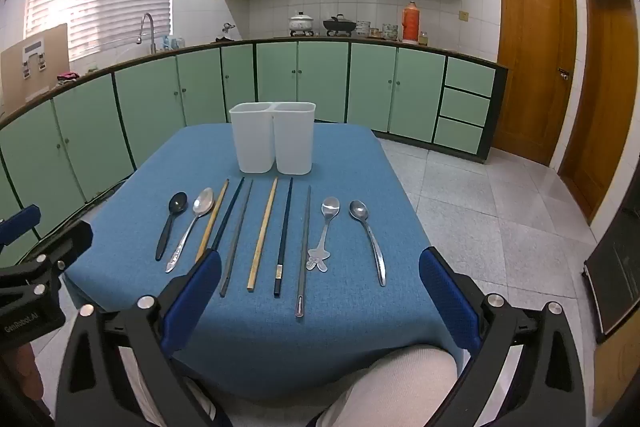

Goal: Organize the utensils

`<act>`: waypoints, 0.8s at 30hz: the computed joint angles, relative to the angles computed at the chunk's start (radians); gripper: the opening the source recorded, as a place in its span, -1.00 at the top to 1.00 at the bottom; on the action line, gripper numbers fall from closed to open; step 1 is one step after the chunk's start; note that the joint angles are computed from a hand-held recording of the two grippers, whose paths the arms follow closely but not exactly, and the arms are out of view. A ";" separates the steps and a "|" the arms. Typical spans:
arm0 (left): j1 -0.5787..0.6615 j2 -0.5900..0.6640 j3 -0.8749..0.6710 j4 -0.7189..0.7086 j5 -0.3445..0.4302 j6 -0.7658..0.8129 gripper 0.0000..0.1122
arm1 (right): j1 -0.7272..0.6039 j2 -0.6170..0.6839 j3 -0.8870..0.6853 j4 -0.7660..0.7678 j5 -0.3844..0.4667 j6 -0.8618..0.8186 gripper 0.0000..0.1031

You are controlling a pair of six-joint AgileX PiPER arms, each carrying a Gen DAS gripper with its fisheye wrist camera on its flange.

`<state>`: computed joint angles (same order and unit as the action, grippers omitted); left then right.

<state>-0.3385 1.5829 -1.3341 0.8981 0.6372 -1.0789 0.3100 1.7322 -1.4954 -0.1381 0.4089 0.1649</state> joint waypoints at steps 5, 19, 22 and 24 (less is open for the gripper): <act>0.001 -0.001 0.000 -0.003 -0.002 0.001 -0.75 | 0.000 0.000 0.002 -0.004 -0.005 0.003 -0.88; 0.001 -0.001 0.001 0.000 -0.003 -0.006 -0.75 | 0.003 0.001 0.002 -0.020 -0.008 0.014 -0.88; 0.001 0.000 0.001 0.001 -0.003 -0.008 -0.75 | 0.003 0.002 0.002 -0.019 -0.008 0.013 -0.88; 0.001 -0.001 0.002 0.002 -0.003 -0.009 -0.75 | 0.003 0.001 0.003 -0.019 -0.008 0.013 -0.88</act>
